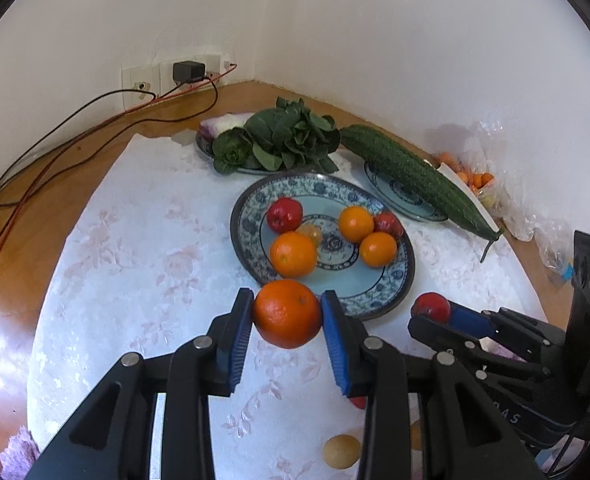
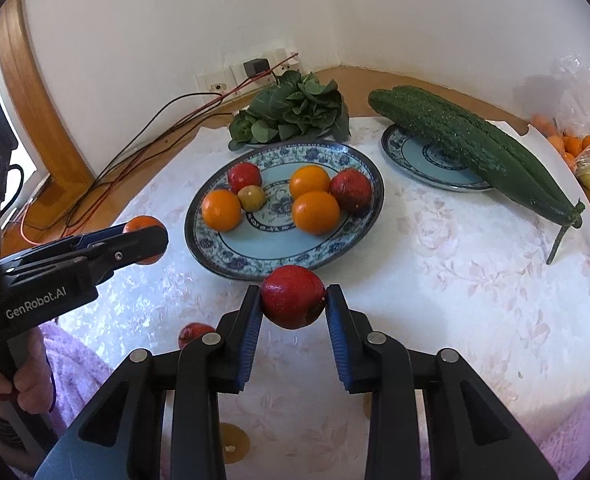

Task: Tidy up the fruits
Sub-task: 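Lift and carry the orange and red apple over the large plate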

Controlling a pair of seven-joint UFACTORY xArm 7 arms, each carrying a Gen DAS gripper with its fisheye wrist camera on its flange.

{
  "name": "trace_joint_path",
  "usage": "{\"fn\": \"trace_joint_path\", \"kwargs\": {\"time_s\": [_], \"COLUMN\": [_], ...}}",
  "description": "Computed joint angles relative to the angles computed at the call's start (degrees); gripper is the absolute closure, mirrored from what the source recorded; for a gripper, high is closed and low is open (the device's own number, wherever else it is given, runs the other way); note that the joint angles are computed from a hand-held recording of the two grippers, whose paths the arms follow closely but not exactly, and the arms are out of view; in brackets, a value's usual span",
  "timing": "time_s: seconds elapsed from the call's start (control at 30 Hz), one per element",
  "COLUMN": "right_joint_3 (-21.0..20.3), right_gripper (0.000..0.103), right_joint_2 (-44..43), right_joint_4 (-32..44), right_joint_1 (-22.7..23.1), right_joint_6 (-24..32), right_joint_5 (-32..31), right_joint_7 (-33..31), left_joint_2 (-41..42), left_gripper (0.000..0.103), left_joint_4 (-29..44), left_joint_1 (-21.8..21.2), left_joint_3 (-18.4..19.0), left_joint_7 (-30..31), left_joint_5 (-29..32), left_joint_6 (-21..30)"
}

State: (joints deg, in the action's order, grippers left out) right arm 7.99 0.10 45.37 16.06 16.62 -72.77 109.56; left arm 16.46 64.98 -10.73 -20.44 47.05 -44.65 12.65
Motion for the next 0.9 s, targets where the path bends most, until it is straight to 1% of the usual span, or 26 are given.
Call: {"fn": "trace_joint_path", "kwargs": {"time_s": [0.2,0.63,0.9], "right_joint_3": [-0.1,-0.2,-0.8], "right_gripper": [0.070,0.070,0.070], "right_joint_2": [-0.8,-1.7,-1.4], "right_joint_4": [-0.1,0.4,1.3], "right_joint_1": [-0.5,-2.4,-3.6], "right_joint_6": [-0.3,-1.3,-2.4], "right_joint_5": [-0.9,-0.8,-0.7], "right_joint_7": [-0.2,-2.9,-4.7], "left_joint_2": [0.2,2.6,5.8], "left_gripper": [0.067,0.067,0.067], "left_joint_4": [1.3,5.0,8.8], "left_joint_1": [-0.9,-1.3,-2.1], "left_joint_3": [0.8,0.9,1.4], "left_joint_7": [-2.3,-6.5,-11.8], "left_joint_5": [2.1,6.0,11.4], "left_joint_6": [0.5,1.8,1.9]}}
